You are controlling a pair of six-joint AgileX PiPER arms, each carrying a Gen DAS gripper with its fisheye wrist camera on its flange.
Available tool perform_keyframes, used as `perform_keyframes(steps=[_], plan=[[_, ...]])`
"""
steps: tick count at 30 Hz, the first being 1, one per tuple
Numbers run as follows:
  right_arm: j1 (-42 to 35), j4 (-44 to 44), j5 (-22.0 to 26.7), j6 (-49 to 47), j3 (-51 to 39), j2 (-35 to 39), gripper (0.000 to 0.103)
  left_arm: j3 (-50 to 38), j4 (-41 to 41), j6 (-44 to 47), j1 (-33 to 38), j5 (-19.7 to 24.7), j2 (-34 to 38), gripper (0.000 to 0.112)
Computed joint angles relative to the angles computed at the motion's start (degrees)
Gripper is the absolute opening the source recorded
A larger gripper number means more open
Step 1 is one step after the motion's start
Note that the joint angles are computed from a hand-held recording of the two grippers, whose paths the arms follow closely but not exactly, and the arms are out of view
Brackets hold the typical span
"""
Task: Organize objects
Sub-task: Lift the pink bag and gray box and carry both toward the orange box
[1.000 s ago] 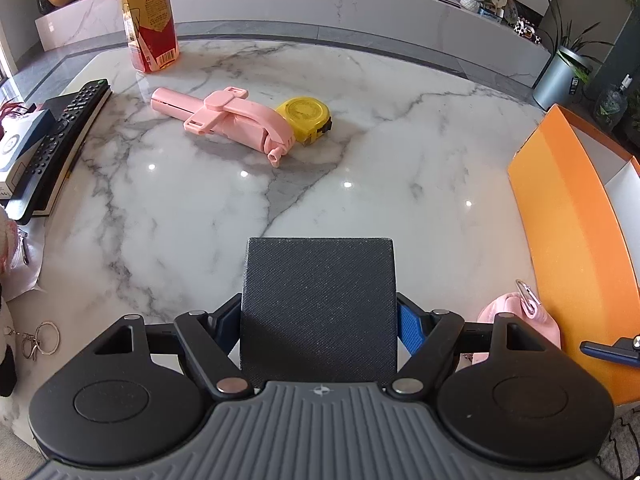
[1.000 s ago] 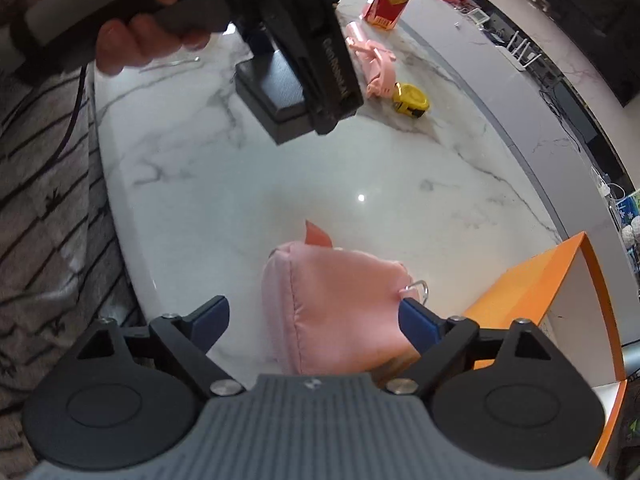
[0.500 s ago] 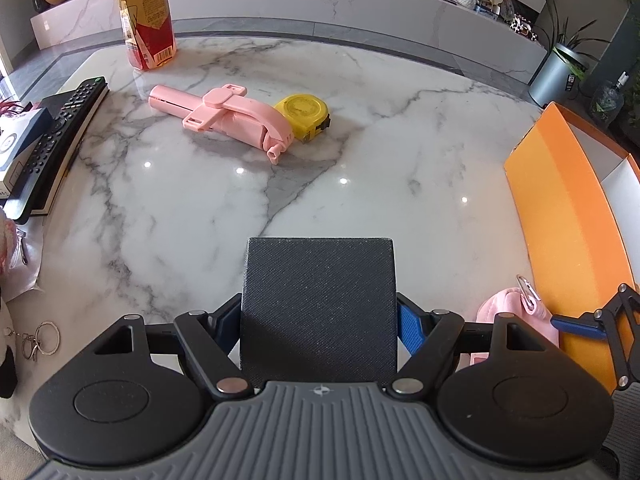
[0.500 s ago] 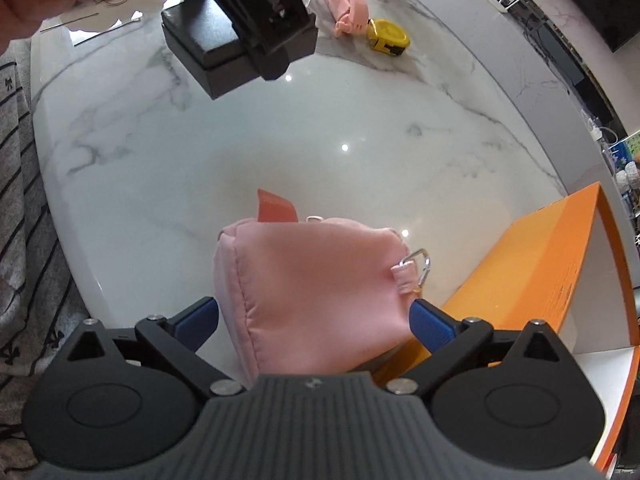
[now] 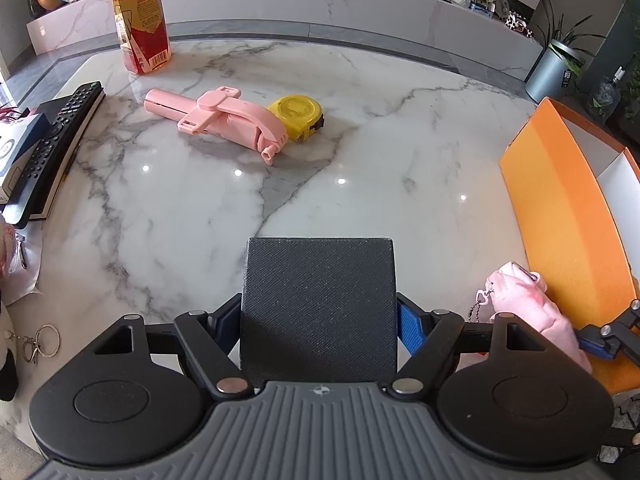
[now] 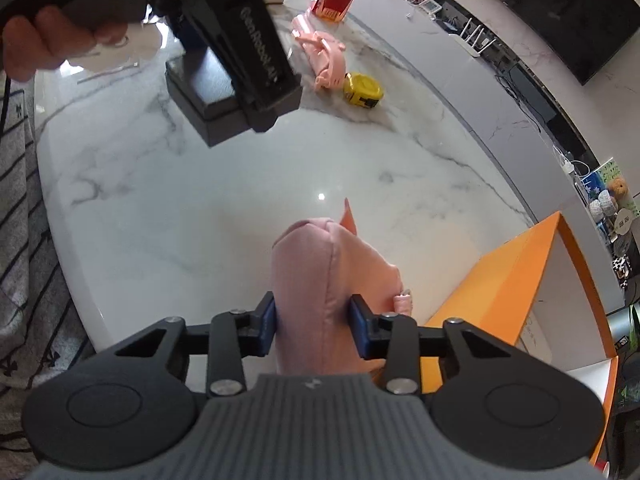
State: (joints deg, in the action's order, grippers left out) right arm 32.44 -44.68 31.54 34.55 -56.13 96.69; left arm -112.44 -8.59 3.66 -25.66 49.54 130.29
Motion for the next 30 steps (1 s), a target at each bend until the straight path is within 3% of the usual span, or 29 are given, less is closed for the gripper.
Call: perform_keyframes(steps=[5, 11, 14, 22, 25, 30], plan=[[-4.61, 10.56, -1.45, -6.53, 0.48, -9.25, 0.034, 0.25, 1.09, -0.24, -0.72, 0.00, 0.09, 0.088], [-17.06, 30.65, 2.07, -23.35, -4.01, -16.59, 0.034, 0.90, 2.58, -0.43, -1.68, -0.12, 0.03, 0.088], [-24.03, 41.05, 1.52, -30.45, -5.92, -16.69, 0.034, 0.75, 2.94, -0.42, -2.02, 0.18, 0.19, 0.088], [-36.16, 57.13, 1.99, -39.00, -7.20, -18.54, 0.033, -0.56, 3.45, -0.36, -2.39, 1.23, 1.07, 0.088], [-44.18, 70.51, 4.05, -48.58, -5.72, -18.34, 0.032, -1.55, 4.09, -0.66, -2.78, 2.12, 1.73, 0.088], [-53.85, 81.60, 6.39, -56.46, -4.55, -12.58, 0.030, -2.31, 4.88, -1.15, -3.71, 3.08, 1.88, 0.088]])
